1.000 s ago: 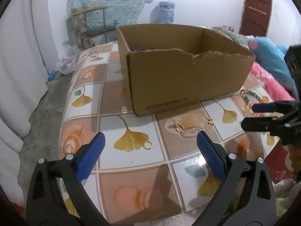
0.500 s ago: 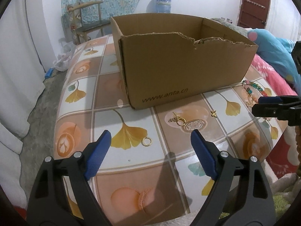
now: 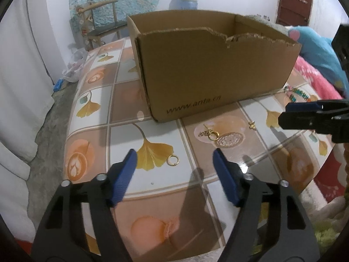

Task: Organize jewelry
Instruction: 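Move the left tool down to the small gold hoop ring on the table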

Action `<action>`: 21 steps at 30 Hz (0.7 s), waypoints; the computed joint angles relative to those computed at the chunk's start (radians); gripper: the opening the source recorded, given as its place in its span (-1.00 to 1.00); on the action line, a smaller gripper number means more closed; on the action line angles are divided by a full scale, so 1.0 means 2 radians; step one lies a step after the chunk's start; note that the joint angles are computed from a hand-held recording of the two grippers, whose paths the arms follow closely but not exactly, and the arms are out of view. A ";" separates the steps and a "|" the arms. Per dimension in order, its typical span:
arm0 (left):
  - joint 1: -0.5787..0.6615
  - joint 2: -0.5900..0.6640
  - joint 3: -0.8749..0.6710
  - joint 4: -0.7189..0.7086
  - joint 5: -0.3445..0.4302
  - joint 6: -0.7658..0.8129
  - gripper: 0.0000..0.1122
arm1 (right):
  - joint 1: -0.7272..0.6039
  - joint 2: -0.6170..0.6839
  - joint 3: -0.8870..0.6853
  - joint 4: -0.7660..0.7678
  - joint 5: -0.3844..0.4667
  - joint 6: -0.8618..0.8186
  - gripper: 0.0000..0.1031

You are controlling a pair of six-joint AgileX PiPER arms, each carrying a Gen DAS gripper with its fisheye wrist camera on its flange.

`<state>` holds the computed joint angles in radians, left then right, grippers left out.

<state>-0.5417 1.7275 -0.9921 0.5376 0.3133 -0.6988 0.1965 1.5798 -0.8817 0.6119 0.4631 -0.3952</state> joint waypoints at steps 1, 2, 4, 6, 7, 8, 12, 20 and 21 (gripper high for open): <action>0.001 0.004 -0.003 -0.007 0.003 0.010 0.09 | 0.001 0.004 -0.003 0.008 0.001 -0.007 0.03; 0.001 0.007 -0.006 -0.015 0.006 0.019 0.03 | 0.004 0.006 -0.004 0.010 -0.001 -0.011 0.01; 0.006 0.013 -0.012 -0.041 0.010 0.047 -0.05 | 0.009 0.012 -0.010 0.019 -0.001 -0.023 -0.02; 0.007 0.016 -0.014 -0.054 0.012 0.061 -0.12 | 0.012 0.019 -0.014 0.028 0.001 -0.034 -0.06; 0.009 0.017 -0.016 -0.061 0.014 0.069 -0.16 | 0.014 0.023 -0.018 0.032 0.003 -0.040 -0.06; 0.009 0.018 -0.016 -0.064 0.015 0.072 -0.21 | 0.015 0.026 -0.021 0.033 0.004 -0.041 -0.07; 0.016 0.020 -0.016 -0.093 0.012 0.099 -0.35 | 0.021 0.038 -0.032 0.029 0.006 -0.039 -0.07; 0.025 0.022 -0.019 -0.134 0.004 0.154 -0.65 | 0.030 0.055 -0.050 0.008 0.007 -0.015 -0.08; 0.027 0.023 -0.020 -0.139 0.005 0.162 -0.68 | 0.031 0.057 -0.052 0.005 0.008 -0.012 -0.08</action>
<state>-0.4881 1.7732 -1.0327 0.2587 0.3227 -0.3748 0.2579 1.6934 -0.9848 0.6226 0.4784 -0.4197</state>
